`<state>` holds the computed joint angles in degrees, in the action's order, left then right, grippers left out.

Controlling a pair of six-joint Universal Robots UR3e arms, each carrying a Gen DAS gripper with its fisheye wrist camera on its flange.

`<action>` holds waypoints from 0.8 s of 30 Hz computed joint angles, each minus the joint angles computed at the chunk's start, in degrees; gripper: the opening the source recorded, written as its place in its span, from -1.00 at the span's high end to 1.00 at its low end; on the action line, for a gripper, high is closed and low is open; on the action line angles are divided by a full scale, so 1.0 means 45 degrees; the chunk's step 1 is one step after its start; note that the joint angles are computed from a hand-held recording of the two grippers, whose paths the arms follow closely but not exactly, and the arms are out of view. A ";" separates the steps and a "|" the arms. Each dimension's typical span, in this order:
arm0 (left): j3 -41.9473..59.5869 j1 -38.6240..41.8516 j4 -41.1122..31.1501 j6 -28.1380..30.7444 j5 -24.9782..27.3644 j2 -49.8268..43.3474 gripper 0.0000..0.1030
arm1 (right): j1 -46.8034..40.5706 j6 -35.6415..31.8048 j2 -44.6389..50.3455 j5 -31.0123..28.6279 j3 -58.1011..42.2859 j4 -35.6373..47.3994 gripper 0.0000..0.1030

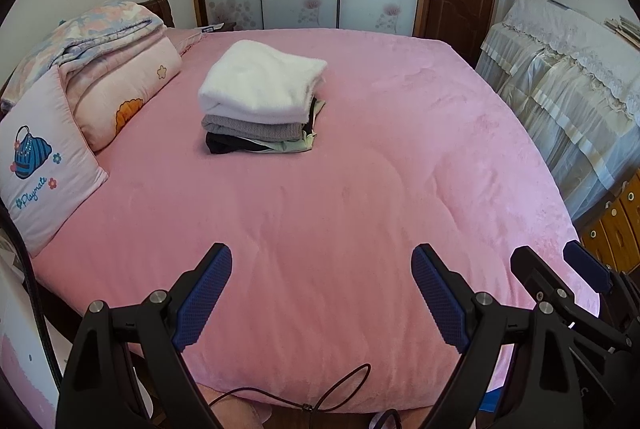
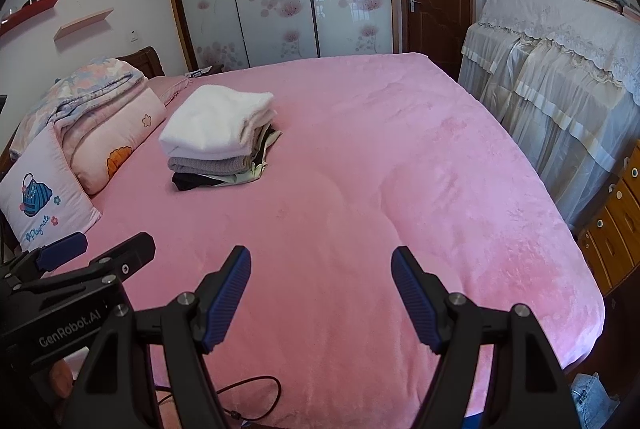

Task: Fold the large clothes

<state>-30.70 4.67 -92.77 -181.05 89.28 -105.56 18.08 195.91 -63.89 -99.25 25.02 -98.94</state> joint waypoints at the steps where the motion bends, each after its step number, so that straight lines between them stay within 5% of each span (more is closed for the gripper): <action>1: -0.0001 -0.0005 -0.0032 -0.0008 -0.0012 -0.0014 -0.75 | -0.0010 -0.0004 -0.0088 0.0009 0.0204 -0.0096 -0.42; 24: 0.0861 -0.0521 -0.0908 -0.0275 0.0158 -0.0767 -0.75 | -0.0479 -0.0235 -0.0685 0.0280 0.1503 -0.0423 -0.42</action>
<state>-26.82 2.33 -96.86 -182.28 89.99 -109.01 15.92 194.86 -66.97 -97.99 31.79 -100.84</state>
